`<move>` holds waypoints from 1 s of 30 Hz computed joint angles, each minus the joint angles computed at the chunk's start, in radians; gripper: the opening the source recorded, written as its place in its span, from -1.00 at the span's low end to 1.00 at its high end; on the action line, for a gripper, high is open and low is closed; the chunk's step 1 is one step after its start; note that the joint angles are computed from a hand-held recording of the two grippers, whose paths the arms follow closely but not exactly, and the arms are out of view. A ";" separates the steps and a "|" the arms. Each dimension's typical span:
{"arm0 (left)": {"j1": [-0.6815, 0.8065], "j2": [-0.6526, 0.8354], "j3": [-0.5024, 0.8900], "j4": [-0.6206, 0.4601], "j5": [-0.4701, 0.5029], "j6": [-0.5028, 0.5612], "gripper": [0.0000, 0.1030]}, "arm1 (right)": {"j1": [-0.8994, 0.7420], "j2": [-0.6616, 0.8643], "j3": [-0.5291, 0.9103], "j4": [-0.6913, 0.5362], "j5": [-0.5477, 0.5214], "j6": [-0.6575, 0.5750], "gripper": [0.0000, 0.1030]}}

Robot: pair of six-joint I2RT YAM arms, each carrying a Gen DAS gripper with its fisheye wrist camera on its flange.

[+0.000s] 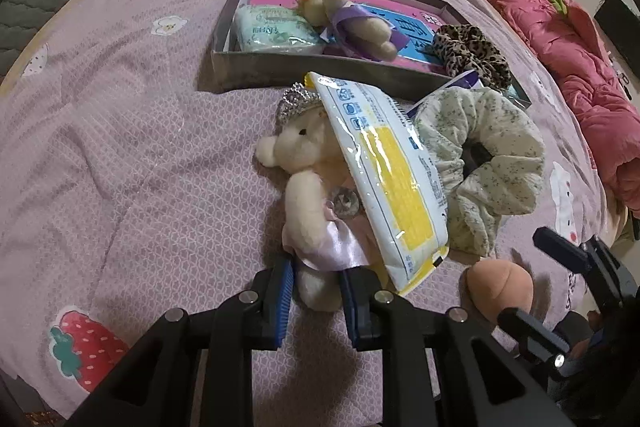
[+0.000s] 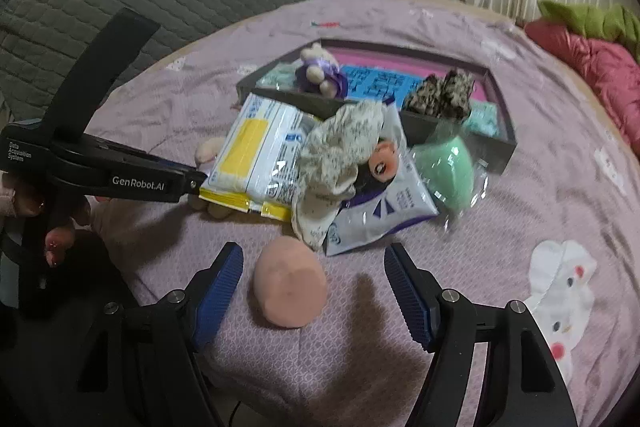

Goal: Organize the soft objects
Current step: 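Grasp the pink-dress teddy bear with left tool while right tool grasps the peach sponge, then lift the bear and the sponge and carry both over the tray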

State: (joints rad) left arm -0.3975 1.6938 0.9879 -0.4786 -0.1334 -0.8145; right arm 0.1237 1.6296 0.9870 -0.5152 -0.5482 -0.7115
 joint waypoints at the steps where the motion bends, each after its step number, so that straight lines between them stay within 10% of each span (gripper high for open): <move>1: -0.001 0.005 0.003 0.000 -0.002 0.003 -0.57 | 0.003 0.005 0.002 -0.005 0.005 -0.002 0.45; 8: 0.007 0.018 0.005 0.015 0.005 0.003 -0.57 | 0.027 0.027 0.002 -0.021 0.044 -0.021 0.44; 21: 0.002 0.018 -0.002 0.017 -0.013 0.001 -0.57 | 0.039 0.046 0.005 -0.035 0.036 -0.041 -0.23; 30: -0.020 -0.041 -0.056 0.047 -0.034 -0.050 -0.68 | -0.002 0.041 0.034 -0.083 -0.063 -0.057 -0.25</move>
State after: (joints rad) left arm -0.4170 1.6528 0.9323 -0.4311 -0.1671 -0.8643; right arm 0.1218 1.6709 1.0212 -0.5982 -0.6115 -0.7686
